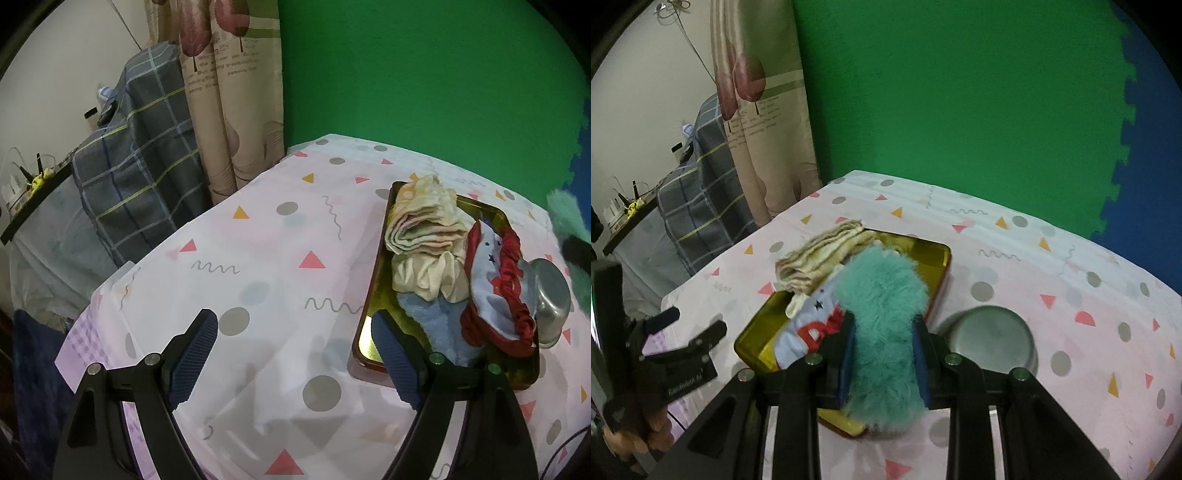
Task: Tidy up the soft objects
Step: 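Carry the mint scrunchie over the gold tin with the right tool, then lower the mint scrunchie into the tin and open the right tool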
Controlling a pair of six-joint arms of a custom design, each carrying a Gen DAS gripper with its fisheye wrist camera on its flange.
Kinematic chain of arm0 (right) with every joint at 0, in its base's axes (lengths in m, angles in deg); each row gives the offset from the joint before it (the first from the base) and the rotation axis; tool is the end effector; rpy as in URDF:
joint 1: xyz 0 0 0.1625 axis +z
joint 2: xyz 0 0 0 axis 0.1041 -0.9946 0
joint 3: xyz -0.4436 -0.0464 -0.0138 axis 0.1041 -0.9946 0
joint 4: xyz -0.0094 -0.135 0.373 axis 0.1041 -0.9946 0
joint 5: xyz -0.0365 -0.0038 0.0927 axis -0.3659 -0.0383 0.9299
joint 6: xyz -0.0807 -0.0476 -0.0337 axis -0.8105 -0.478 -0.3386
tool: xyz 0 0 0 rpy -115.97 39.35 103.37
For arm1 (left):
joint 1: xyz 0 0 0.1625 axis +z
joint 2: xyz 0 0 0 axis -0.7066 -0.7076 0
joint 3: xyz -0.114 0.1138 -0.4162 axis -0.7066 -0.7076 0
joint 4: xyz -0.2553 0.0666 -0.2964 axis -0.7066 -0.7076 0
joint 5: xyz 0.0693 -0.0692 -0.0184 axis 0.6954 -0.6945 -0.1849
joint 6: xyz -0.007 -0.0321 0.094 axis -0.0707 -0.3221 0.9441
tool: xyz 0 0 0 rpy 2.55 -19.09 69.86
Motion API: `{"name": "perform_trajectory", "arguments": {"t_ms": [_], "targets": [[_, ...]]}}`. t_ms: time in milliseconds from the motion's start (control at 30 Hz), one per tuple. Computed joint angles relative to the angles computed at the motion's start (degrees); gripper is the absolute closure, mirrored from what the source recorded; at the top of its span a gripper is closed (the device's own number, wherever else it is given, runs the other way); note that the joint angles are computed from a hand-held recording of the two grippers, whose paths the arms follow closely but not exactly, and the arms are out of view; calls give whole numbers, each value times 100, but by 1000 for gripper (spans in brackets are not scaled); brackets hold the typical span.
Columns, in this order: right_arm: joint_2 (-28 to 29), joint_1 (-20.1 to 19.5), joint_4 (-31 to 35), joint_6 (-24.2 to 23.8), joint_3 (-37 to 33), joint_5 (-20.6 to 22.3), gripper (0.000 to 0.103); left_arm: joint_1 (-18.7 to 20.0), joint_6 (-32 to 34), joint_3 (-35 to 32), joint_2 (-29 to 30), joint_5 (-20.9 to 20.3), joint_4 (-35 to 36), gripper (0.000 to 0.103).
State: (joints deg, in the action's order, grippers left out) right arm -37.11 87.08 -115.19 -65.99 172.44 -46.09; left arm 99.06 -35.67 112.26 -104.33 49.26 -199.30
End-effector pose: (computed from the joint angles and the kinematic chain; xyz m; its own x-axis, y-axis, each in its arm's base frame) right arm 0.1338 -0.7383 0.1523 -0.7697 -0.1511 0.6203 -0.5308 0.6914 -0.4902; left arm -0.2033 -0.6626 0.0955 -0.6149 -0.1479 -0.7746 0.4538 0.7370 -0.5009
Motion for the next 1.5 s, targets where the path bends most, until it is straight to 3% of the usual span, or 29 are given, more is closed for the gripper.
{"name": "perform_trajectory", "arguments": {"t_ms": [833,1100,1500], "targets": [[1161,42,1316,157,-2139,-379,74,99,-363,-18,-110,-173,319,20],[1283,31,1383,163,-2336,-398,62,101,-393,-33,-96,-180,363,20],[1170,47,1140,190,-2007,-279,41,100,-356,-59,-66,-222,377,20]]}}
